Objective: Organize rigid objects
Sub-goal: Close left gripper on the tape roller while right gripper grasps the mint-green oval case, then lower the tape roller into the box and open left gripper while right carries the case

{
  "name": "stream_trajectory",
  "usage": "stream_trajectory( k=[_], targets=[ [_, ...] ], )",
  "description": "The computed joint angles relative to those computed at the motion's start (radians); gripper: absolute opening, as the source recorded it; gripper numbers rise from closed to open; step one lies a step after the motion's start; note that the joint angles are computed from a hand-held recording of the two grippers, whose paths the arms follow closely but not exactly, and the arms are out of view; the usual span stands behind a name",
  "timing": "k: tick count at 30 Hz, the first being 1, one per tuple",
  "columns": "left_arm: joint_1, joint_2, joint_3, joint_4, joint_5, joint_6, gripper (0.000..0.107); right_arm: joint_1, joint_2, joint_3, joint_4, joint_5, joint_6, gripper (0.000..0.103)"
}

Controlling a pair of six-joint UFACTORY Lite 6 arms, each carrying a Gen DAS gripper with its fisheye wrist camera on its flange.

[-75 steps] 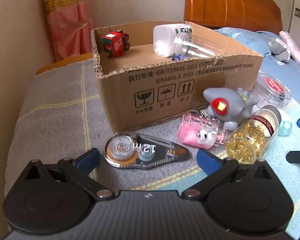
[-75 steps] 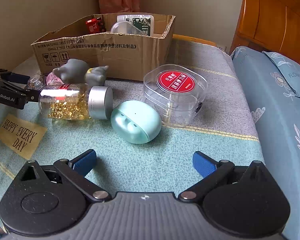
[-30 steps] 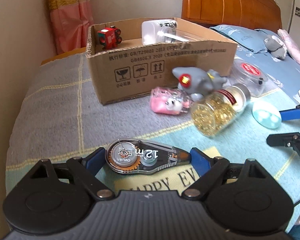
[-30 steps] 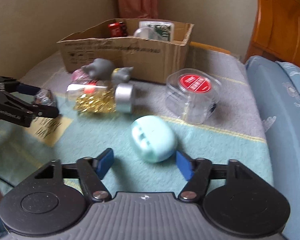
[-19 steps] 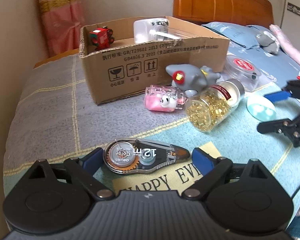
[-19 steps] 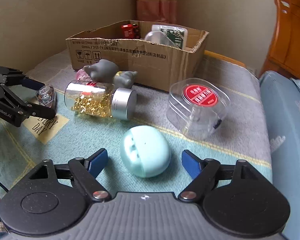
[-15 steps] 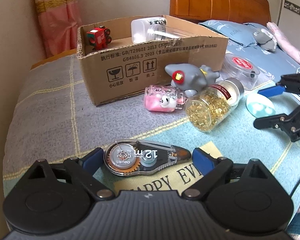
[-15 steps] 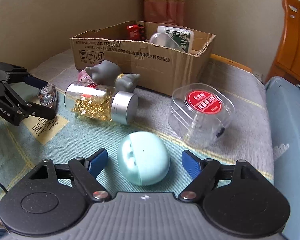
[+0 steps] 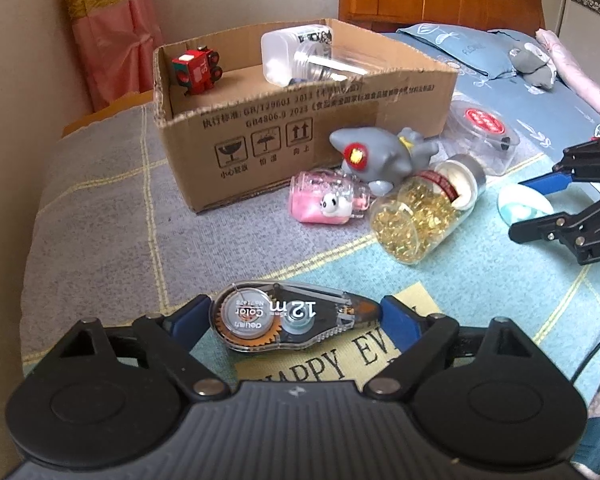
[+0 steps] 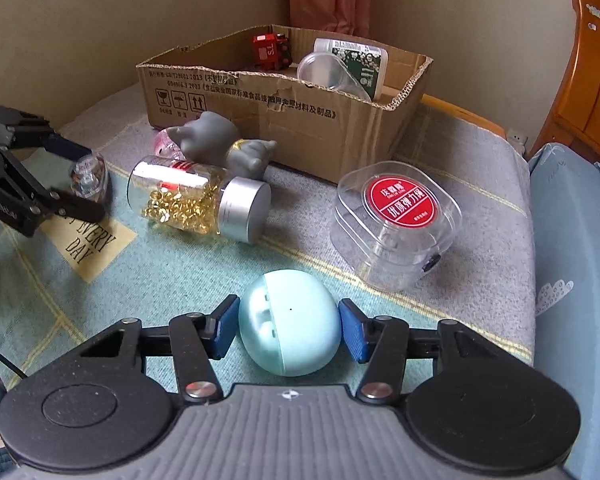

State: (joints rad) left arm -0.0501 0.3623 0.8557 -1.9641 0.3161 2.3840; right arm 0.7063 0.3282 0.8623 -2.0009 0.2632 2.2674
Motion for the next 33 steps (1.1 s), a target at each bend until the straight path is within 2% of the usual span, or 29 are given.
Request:
stream_trajectory(
  k=[4,10,16,19,22,27,33],
  targets=[
    [-0.005,-0.057,-0.005,0.142,-0.025,-0.139,0.089,-0.001,-0.031,-0.010,0.107,-0.023,-0.121,0.059],
    [-0.018,-0.126,0.036,0.541,-0.016,-0.544,0.090,-0.004,-0.101,-0.023,0.293,-0.055,-0.326,0.059],
    [-0.044,-0.158,0.139,0.668,-0.014,-0.681,0.090,-0.021,-0.167,0.004,0.549,-0.067,-0.629,0.059],
    [-0.065,-0.109,0.251,0.752,-0.031,-0.779,0.090,-0.040,-0.195,0.025,0.630,-0.083,-0.733,0.059],
    [-0.089,-0.017,0.389,0.880,-0.061,-0.921,0.090,-0.042,-0.192,0.067,0.656,-0.055,-0.790,0.059],
    [-0.092,0.162,0.636,1.108,-0.037,-1.204,0.090,-0.051,-0.170,0.137,0.668,-0.020,-0.836,0.059],
    [-0.097,0.254,0.728,1.230,-0.061,-1.370,0.094,-0.069,-0.140,0.200,0.692,-0.020,-0.884,0.059]
  ],
)
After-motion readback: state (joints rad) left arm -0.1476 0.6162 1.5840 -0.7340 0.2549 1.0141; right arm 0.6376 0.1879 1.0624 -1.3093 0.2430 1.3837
